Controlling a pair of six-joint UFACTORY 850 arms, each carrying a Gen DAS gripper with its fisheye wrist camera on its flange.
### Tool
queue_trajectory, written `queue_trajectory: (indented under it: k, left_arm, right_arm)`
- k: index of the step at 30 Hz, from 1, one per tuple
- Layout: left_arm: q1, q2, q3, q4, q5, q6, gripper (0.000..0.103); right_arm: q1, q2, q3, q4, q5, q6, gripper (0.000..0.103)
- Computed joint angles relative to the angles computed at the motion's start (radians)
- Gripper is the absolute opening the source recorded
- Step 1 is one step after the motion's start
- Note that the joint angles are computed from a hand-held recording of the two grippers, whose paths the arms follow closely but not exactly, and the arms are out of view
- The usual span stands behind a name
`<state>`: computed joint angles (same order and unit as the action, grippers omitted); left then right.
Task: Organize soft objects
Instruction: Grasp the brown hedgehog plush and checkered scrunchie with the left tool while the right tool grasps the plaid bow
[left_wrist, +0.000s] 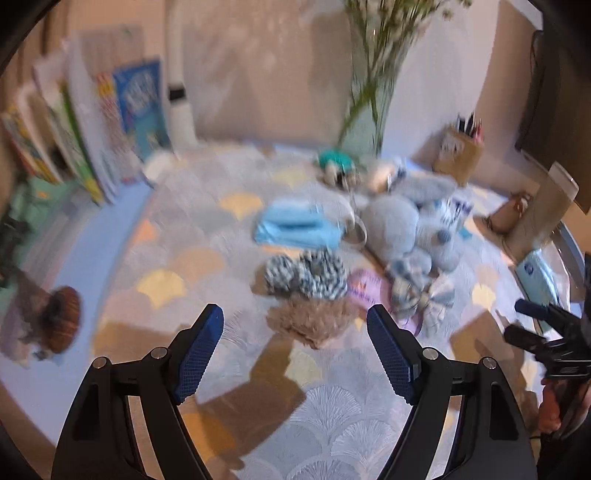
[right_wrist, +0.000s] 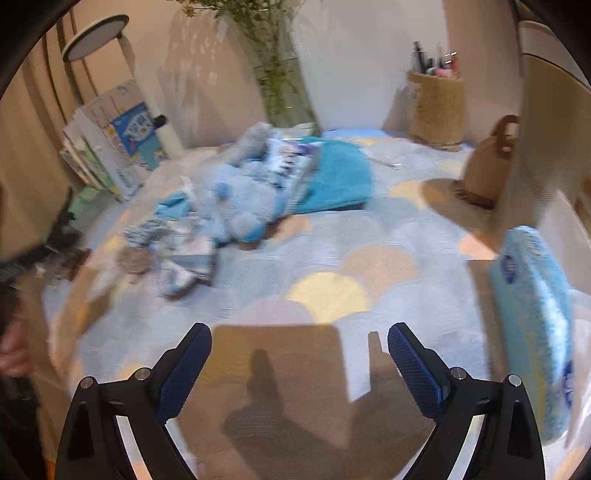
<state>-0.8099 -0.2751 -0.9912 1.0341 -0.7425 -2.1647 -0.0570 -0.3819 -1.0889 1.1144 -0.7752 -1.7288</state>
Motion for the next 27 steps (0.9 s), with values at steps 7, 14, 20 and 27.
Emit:
queue_trajectory:
  k: [7, 14, 20, 27]
  left_arm:
    - [0.112, 0.013, 0.082, 0.211, 0.264, -0.277, 0.079]
    - [0.119, -0.038, 0.055, 0.216, 0.3, -0.263, 0.076]
    - [0.104, -0.051, 0.039, 0.159, 0.282, -0.177, 0.047]
    - [0.016, 0.006, 0.074, 0.232, 0.154, -0.245, 0.044]
  right_arm:
    - [0.095, 0.003, -0.035, -0.095, -0.108, 0.16, 0.096]
    - [0.256, 0.073, 0.064, 0.043, 0.19, -0.009, 0.094]
    - [0.311, 0.078, 0.116, 0.239, 0.353, -0.212, 0.056]
    - [0.235, 0.121, 0.163, 0.426, 0.281, -0.343, 0.025]
